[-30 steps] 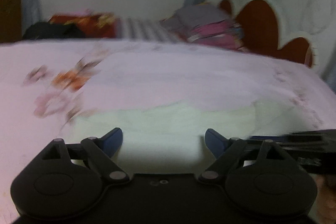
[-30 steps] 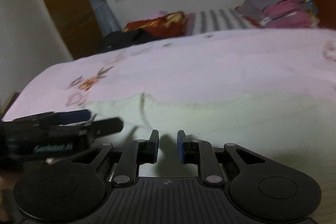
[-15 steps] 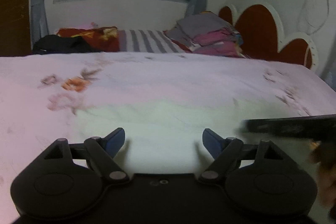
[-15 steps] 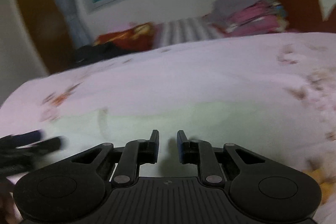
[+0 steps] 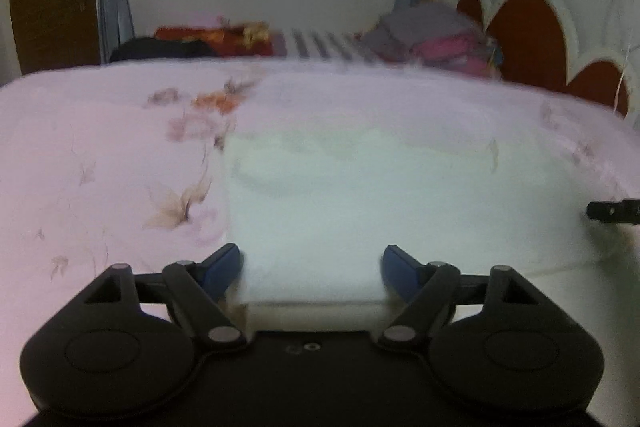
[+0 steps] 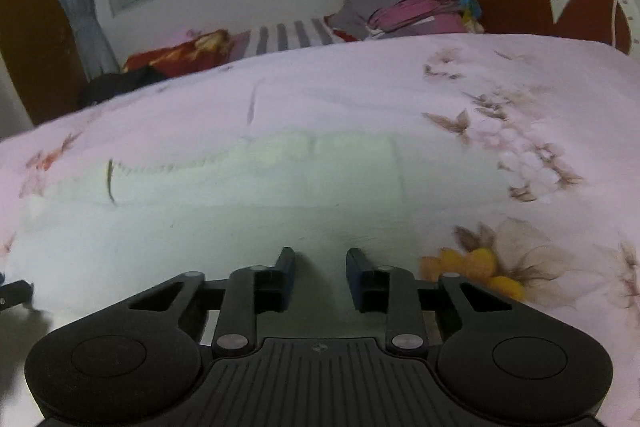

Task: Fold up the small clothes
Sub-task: 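Move both open grippers over the narrowed sweater to smooth it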

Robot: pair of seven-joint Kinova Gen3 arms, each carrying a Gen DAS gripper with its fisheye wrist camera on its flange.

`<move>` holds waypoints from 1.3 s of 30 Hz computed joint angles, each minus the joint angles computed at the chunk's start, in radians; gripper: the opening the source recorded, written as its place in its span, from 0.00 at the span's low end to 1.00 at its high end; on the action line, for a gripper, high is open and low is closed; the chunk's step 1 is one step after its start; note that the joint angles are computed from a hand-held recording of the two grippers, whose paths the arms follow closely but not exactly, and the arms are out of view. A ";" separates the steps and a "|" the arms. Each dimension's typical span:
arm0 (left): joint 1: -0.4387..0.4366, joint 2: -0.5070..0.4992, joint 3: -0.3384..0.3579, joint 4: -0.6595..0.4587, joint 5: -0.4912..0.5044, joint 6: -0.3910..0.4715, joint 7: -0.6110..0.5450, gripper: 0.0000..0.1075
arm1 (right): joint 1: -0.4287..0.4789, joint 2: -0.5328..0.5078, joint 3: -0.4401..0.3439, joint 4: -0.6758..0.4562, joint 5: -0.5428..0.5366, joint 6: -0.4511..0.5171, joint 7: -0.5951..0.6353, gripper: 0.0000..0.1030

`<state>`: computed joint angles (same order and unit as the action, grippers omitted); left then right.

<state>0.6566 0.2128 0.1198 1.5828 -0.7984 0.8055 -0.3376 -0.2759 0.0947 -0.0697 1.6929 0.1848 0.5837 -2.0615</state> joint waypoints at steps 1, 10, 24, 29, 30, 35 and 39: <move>0.014 -0.004 -0.008 0.004 -0.011 -0.008 0.012 0.72 | -0.007 -0.026 0.009 0.015 0.002 -0.016 0.002 0.29; 0.035 -0.011 -0.027 0.015 0.022 -0.028 -0.058 0.79 | -0.026 -0.033 -0.021 0.023 0.058 0.027 -0.033 0.29; 0.073 0.000 0.024 0.008 -0.064 0.133 0.017 0.95 | -0.004 -0.156 -0.052 0.092 0.131 0.064 -0.157 0.72; 0.090 -0.029 0.053 0.019 -0.086 0.176 0.030 0.95 | 0.028 -0.250 -0.072 0.132 0.068 0.088 -0.120 0.72; 0.090 -0.039 0.061 0.025 -0.084 0.179 0.033 0.95 | 0.035 -0.265 -0.075 0.139 0.052 0.092 -0.116 0.72; 0.114 -0.076 0.106 0.054 -0.098 0.240 0.078 0.95 | 0.055 -0.314 -0.082 0.161 -0.018 0.110 -0.067 0.72; 0.148 -0.105 0.156 0.072 -0.106 0.319 0.132 0.90 | 0.049 -0.364 -0.066 0.191 -0.090 0.111 0.011 0.62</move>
